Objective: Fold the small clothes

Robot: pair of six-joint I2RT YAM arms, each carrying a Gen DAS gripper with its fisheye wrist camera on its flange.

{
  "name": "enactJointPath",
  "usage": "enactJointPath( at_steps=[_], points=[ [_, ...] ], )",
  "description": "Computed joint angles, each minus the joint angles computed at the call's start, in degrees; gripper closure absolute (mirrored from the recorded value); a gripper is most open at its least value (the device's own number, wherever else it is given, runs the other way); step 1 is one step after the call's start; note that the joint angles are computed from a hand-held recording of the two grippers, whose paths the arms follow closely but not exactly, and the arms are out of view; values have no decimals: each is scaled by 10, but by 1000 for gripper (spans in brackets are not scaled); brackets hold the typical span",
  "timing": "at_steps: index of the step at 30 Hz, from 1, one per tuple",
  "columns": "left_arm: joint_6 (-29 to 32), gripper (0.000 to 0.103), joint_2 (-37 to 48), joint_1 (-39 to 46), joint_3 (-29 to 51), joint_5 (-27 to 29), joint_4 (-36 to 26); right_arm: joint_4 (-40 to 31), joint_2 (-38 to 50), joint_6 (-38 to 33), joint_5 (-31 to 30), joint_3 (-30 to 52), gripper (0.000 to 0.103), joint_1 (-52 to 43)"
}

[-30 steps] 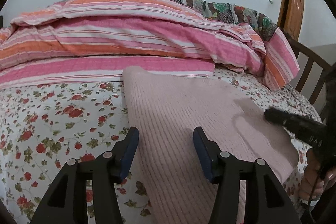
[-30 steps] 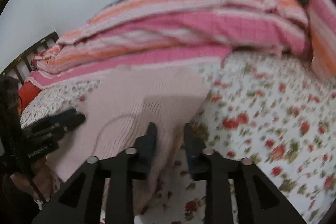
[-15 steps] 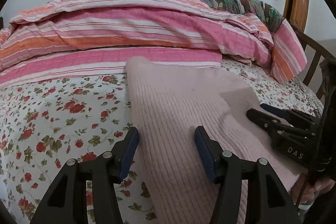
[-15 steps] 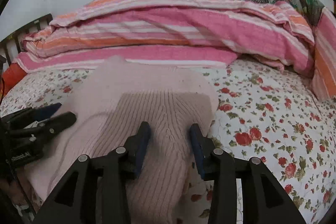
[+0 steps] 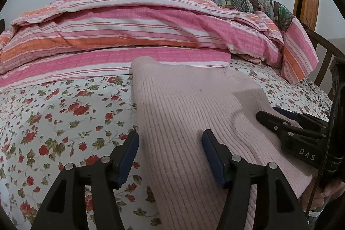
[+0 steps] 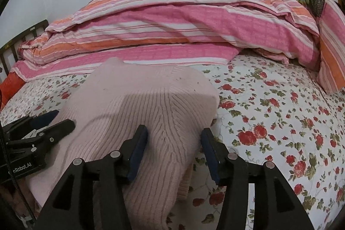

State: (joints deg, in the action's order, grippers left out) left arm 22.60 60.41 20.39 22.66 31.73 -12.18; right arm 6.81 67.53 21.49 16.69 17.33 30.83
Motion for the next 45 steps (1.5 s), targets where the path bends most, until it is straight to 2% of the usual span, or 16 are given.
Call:
enactJointPath(
  at_steps=[4, 10, 13, 17, 21, 30, 35, 37, 41, 45],
  points=[
    [2, 43, 6, 3, 5, 6, -3, -6, -12, 0, -8, -2, 52, -4],
    [12, 46, -3, 35, 14, 52, -20, -26, -107, 16, -75, -25, 55, -49],
    [20, 46, -4, 50, 20, 83, -34, -5, -66, 15, -63, -22, 56, -47],
    [11, 43, 7, 21, 15, 38, -22, -11, -37, 5, -52, -7, 62, -39],
    [10, 42, 16, 21, 18, 39, -22, -12, -32, 1, -16, -7, 63, -16],
    [13, 42, 16, 21, 16, 37, -21, -15, -44, 3, -21, -11, 63, -17],
    [15, 42, 12, 24, 16, 42, -24, -5, -72, -9, -56, -27, 84, -25],
    [20, 42, 9, 31, 18, 52, -32, -1, -84, -16, -54, -32, 88, -22],
    [32, 43, 0, 57, 23, 86, -49, -5, -134, -13, -69, -45, 90, -31],
    [25, 40, 6, 32, 23, 51, -45, -7, -71, -8, -46, -24, 90, -24]
  ],
)
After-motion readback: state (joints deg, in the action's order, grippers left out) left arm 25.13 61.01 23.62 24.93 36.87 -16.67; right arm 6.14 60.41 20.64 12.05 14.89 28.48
